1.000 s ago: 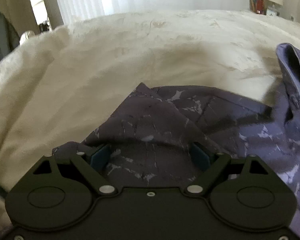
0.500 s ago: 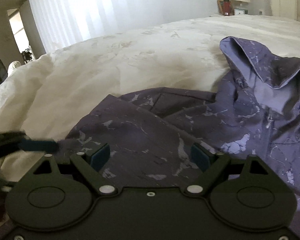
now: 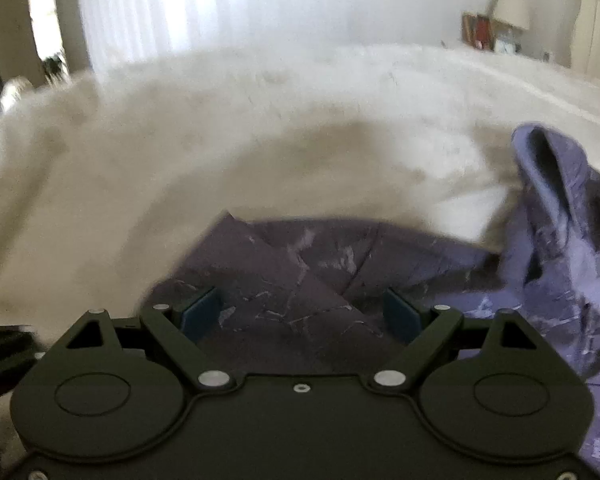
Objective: Fold large clothes
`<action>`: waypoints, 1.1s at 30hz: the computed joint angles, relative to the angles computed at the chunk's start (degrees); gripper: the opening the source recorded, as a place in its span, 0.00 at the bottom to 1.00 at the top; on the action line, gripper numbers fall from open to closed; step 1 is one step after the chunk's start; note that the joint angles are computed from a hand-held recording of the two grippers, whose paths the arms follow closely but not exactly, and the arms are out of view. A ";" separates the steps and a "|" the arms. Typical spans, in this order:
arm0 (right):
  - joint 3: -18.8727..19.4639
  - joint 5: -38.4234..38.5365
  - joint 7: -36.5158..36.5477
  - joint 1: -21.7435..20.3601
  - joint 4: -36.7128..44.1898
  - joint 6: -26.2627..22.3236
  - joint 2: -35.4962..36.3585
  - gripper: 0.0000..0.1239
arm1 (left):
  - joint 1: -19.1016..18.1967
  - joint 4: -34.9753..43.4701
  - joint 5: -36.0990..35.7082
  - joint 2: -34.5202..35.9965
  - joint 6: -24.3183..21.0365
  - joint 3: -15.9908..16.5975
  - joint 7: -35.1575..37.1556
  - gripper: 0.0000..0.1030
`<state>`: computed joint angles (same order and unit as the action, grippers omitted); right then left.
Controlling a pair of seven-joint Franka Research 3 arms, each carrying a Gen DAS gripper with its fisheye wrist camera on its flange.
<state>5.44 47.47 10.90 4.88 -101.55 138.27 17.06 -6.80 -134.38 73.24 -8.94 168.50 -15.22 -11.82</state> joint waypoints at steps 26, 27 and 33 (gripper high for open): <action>-14.23 4.91 9.98 -14.69 -10.37 -4.79 -13.88 0.83 | -4.61 -0.51 13.20 -3.69 -8.58 -0.97 -12.81 1.00; -14.94 4.24 11.08 -15.77 -9.73 -4.75 -13.64 0.83 | -4.91 -0.63 11.10 -3.98 -8.85 -1.09 -10.30 1.00; -17.50 0.89 21.42 -22.13 -2.78 -6.49 -9.91 0.83 | -7.34 1.10 -3.02 -5.50 -15.97 -3.74 5.75 1.00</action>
<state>-12.05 48.36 32.32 -17.25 -104.33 131.78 7.16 -14.14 -133.28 70.22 -14.43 152.52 -18.97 -6.08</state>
